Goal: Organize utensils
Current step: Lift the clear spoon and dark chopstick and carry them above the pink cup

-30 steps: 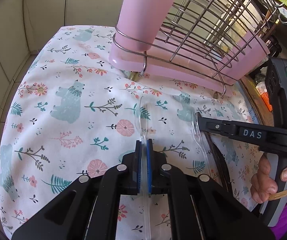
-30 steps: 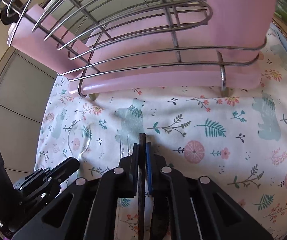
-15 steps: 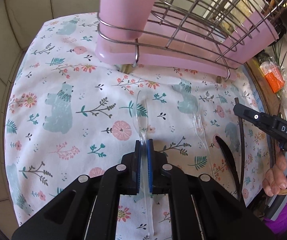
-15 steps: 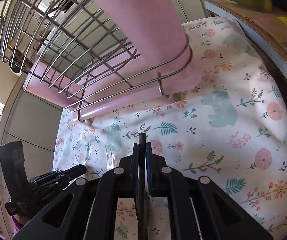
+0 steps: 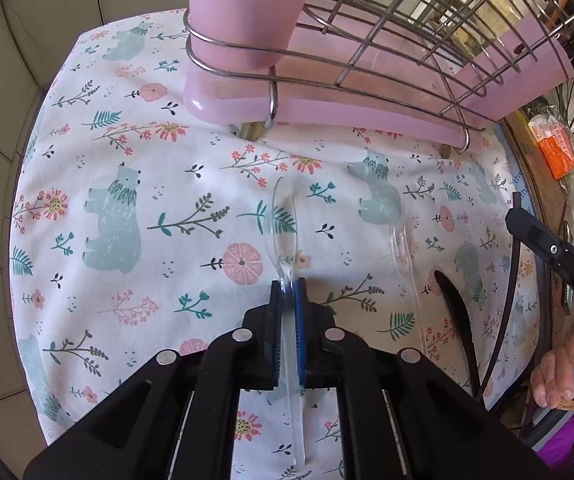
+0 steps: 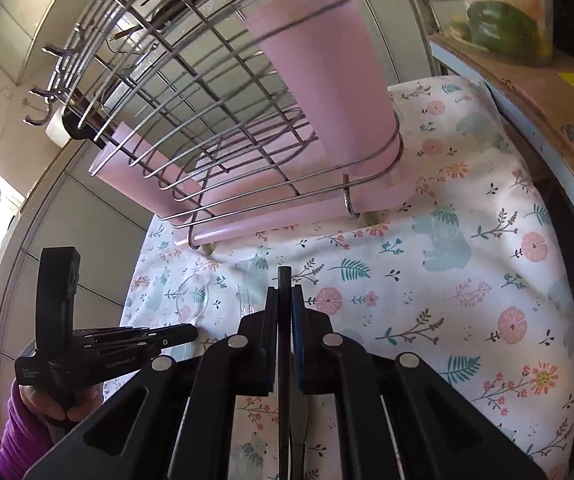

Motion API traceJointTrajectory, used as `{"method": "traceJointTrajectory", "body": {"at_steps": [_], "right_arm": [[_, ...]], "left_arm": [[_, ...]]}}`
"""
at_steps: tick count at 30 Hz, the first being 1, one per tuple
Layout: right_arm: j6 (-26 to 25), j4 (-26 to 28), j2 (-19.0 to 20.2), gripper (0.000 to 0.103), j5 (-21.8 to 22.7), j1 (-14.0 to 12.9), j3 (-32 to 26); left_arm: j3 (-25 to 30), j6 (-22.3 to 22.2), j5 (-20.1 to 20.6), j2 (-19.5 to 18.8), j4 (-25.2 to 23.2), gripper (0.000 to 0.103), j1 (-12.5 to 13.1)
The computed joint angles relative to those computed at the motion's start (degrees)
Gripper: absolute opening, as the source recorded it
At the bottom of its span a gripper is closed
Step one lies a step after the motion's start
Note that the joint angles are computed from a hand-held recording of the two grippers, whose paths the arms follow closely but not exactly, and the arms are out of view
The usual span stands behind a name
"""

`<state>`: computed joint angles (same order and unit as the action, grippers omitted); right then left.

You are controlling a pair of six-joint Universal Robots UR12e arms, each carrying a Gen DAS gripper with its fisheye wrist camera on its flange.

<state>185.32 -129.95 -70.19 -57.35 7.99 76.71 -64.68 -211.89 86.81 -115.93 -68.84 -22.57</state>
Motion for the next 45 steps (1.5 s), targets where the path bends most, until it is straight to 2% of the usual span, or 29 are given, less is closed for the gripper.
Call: {"method": "traceJointTrajectory", "body": {"at_steps": [4, 7, 14, 21, 26, 32, 38, 42, 45], "right_arm": [[0.50, -2.58, -0.79, 0.006, 0.56, -0.03, 1.13], [0.99, -4.62, -1.50, 0.006, 0.70, -0.17, 1.97], [2.45, -10.78, -2.96, 0.006, 0.61, -0.40, 3.61], [3.47, -18.55, -3.89, 0.006, -1.40, -0.51, 3.47], [5.04, -25.31, -3.95, 0.006, -4.19, -0.88, 1.61], [7.69, -31.98, -2.12, 0.006, -8.34, -1.21, -3.02], [8.48, -35.95, 0.71, 0.006, -12.82, -0.77, -7.99], [8.08, -38.58, 3.02, 0.006, -15.89, -0.32, -11.54], [5.97, -40.13, 4.86, 0.006, -19.31, 0.45, -13.75]], "left_arm": [[-2.70, -0.70, 1.32, 1.60, 5.33, 0.002, -0.51], [-5.08, -0.99, 1.89, 3.23, 11.05, 0.002, -0.94], [-9.01, -1.74, 6.70, 6.36, 23.96, 0.002, -2.19], [-10.32, -1.05, 13.16, 7.81, 34.72, 0.002, -3.33], [-10.65, -1.19, 15.50, 8.11, 41.25, 0.002, -3.37], [-10.31, -1.18, 17.91, 7.90, 45.96, 0.002, -3.39], [-9.00, 0.31, 20.19, 6.85, 48.10, 0.002, -3.26], [-8.80, 0.14, 19.70, 6.17, 49.79, 0.002, -2.81], [-8.53, -0.05, 20.03, 5.64, 50.65, 0.002, -2.49]]}}
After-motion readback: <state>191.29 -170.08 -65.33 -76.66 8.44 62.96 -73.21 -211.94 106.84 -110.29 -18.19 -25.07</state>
